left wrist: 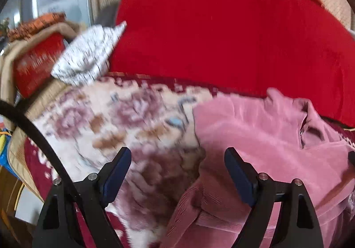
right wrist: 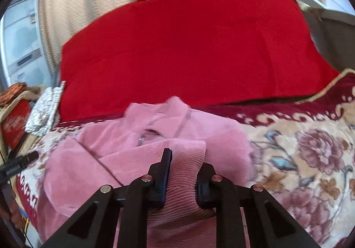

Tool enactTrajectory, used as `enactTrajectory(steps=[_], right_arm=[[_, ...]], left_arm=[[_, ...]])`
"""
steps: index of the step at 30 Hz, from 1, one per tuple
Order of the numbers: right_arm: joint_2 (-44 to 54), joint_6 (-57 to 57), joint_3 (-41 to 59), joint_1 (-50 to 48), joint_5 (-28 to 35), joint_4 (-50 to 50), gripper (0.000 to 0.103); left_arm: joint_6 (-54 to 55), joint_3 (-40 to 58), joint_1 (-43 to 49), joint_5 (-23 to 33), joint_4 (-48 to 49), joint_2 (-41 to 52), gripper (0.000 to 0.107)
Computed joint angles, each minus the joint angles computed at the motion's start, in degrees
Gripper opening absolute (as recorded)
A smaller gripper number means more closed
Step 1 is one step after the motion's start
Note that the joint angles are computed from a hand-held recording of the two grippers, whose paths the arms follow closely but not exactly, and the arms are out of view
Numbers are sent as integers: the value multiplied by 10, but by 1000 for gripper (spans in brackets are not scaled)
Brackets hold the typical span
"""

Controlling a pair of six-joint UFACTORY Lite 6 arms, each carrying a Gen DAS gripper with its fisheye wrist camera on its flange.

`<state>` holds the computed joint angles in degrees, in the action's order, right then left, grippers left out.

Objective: Fold large clothes

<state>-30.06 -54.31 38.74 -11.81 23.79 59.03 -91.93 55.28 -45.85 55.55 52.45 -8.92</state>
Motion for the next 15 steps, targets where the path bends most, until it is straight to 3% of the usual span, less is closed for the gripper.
enactTrajectory(steps=[4,9,10,11,12,13,15], right_arm=[[118,61,61,-43,82,-78,24],[160,28,114,-158,230,-7,34],[151,16,115,-179,240,18,45],[136,-1,109,-201,243,46,76],[117,-22,99,-222,244,80,88],[89,-62,78,-248,253,139,92],[65,-105,69,-258,266,185,91]], left_arm=[[87,32,34,-22,-79,88,86],[59,14,24,-20,-74,55,86],[43,12,16,-15,-63,45,86],[26,13,9,-13,-49,38,86],[15,16,0,-13,-36,33,86],[10,24,-7,-16,-25,35,86],[9,46,-19,-16,-9,55,86]])
